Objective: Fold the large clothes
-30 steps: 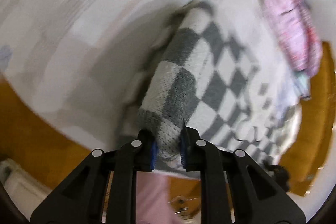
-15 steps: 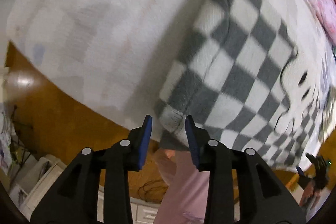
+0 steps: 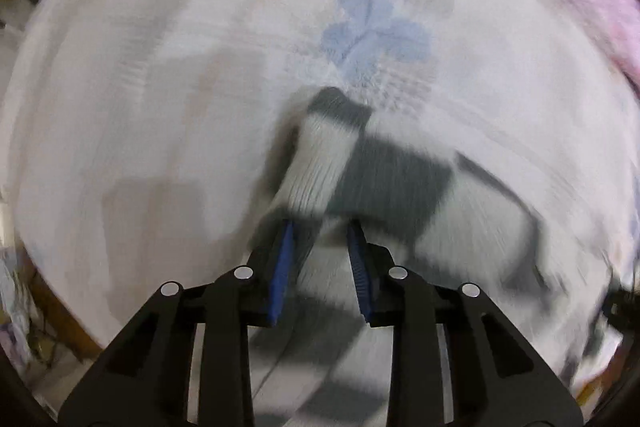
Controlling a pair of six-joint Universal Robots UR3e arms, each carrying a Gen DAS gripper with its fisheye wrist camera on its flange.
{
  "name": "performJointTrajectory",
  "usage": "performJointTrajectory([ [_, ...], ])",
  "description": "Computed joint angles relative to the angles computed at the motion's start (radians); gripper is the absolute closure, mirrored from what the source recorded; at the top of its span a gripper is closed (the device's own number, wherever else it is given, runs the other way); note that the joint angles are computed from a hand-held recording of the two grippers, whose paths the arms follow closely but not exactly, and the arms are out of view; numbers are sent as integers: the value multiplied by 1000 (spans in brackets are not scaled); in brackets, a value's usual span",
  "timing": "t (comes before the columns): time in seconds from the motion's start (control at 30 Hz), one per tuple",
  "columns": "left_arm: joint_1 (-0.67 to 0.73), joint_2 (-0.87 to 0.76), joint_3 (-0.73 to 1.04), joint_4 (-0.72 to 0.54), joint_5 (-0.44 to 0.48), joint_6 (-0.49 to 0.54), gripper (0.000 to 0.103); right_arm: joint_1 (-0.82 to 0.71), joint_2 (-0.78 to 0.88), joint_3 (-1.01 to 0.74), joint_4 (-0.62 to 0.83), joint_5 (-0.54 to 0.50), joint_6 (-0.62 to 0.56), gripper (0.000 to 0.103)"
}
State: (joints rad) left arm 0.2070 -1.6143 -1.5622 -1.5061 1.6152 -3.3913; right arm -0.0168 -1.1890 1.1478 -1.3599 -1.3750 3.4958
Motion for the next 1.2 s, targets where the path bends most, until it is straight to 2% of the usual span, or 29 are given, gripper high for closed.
performJointTrajectory([
  [0.07, -73, -106, 89, -11, 93, -132, 75, 15, 126, -195, 137, -13, 46, 77],
  [0.1, -105, -131, 119, -29, 131, -144, 75, 21, 188, -299, 217, -19, 33, 77],
  [0.17, -116, -92, 55, 30, 147, -123, 75, 10, 232, -382, 293, -3, 14, 77],
  [0.27, -83, -1, -62, 114, 113, -41, 76, -23, 224, -360, 294, 37, -29, 77],
  [0.4, -38, 3, -36, 62, 70, 61, 76, -40, 189, -310, 266, 56, -56, 76],
  [0.53, 45, 26, 25, -54, -11, 220, 72, -53, 3, -161, 226, 42, -143, 76],
  [0.57, 87, 84, 10, -102, -42, 277, 72, -56, -43, -133, 230, 26, -148, 76],
  [0.67, 178, 229, -41, -224, -69, 372, 72, -49, -203, -32, 290, -125, -153, 75],
  [0.73, 260, 364, -131, -319, -70, 450, 72, -63, -336, 131, 332, -180, -212, 75],
  [0.83, 307, 477, -259, -368, -14, 430, 73, -170, -539, 442, 367, -202, -221, 75],
  [0.93, 229, 491, -224, -401, 15, 316, 73, -327, -738, 552, 413, -143, -255, 74],
  [1.0, 175, 514, -259, -363, 47, 298, 73, -369, -827, 618, 392, -140, -271, 74],
  [1.03, 168, 534, -317, -311, 58, 308, 72, -380, -876, 694, 335, -134, -280, 73],
  [1.07, 177, 563, -379, -256, 63, 329, 70, -434, -946, 756, 337, -158, -335, 72],
  [1.13, 205, 587, -426, -214, 53, 364, 70, -435, -979, 754, 367, -169, -333, 72],
  [1.2, 201, 573, -310, -356, 44, 388, 70, -359, -944, 649, 441, -175, -297, 72],
])
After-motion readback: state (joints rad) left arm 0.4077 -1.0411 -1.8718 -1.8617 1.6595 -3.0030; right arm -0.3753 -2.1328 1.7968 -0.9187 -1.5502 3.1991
